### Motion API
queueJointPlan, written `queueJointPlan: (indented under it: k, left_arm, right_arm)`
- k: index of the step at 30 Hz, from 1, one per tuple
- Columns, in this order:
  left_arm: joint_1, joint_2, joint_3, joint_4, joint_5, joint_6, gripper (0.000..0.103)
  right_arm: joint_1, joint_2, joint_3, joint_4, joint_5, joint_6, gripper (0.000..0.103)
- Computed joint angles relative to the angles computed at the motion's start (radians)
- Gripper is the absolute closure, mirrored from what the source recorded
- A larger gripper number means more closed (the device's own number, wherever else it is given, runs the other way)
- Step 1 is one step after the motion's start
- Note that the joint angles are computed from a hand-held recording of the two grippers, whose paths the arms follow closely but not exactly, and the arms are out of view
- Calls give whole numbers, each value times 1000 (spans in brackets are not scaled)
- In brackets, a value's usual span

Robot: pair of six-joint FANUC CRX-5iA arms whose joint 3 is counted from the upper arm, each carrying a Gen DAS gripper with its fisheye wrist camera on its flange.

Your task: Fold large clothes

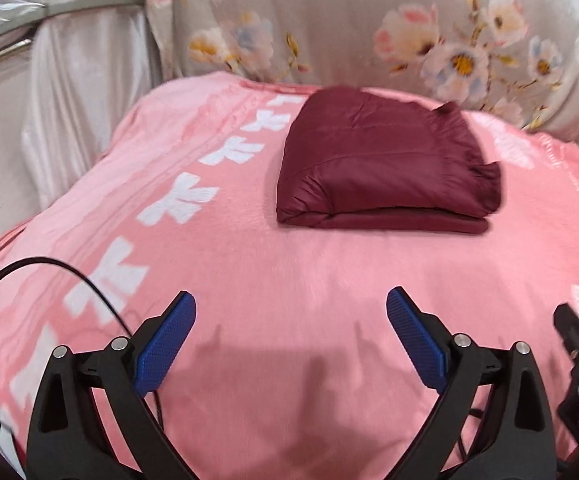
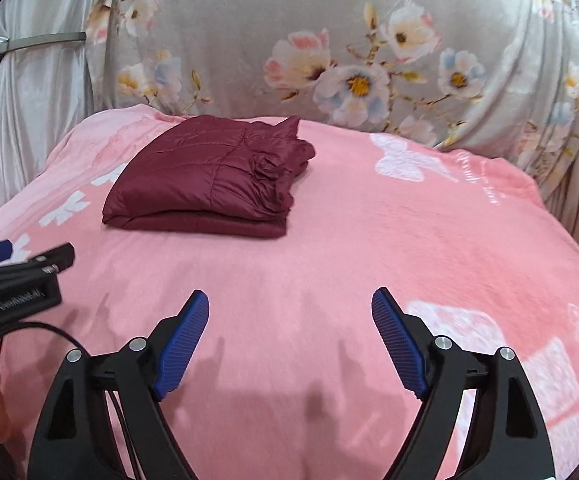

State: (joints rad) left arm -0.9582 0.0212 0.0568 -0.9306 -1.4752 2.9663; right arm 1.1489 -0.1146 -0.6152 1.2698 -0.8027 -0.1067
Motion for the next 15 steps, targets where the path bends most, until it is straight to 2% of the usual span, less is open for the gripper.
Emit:
queueJointPlan:
  k: [2, 7, 10, 13, 15]
  left_arm:
    - [-75, 5, 24, -37, -75, 24, 9]
    - [-223, -3, 96, -73, -200, 21, 9]
    - [-323, 21, 170, -141, -298, 9, 5]
    - [-338, 32, 199, -145, -301, 13, 5]
    - [-313, 42, 205, -116, -294, 22, 5]
  right_arm:
    - [36, -58, -43, 1, -44, -12, 21]
    - [134, -209, -98, -30, -122, 11, 21]
    - [191, -286, -108, -20, -168, 8, 16]
    - [206, -307, -108, -10, -166, 2, 16]
    - [214, -288, -108, -12, -189, 2, 16]
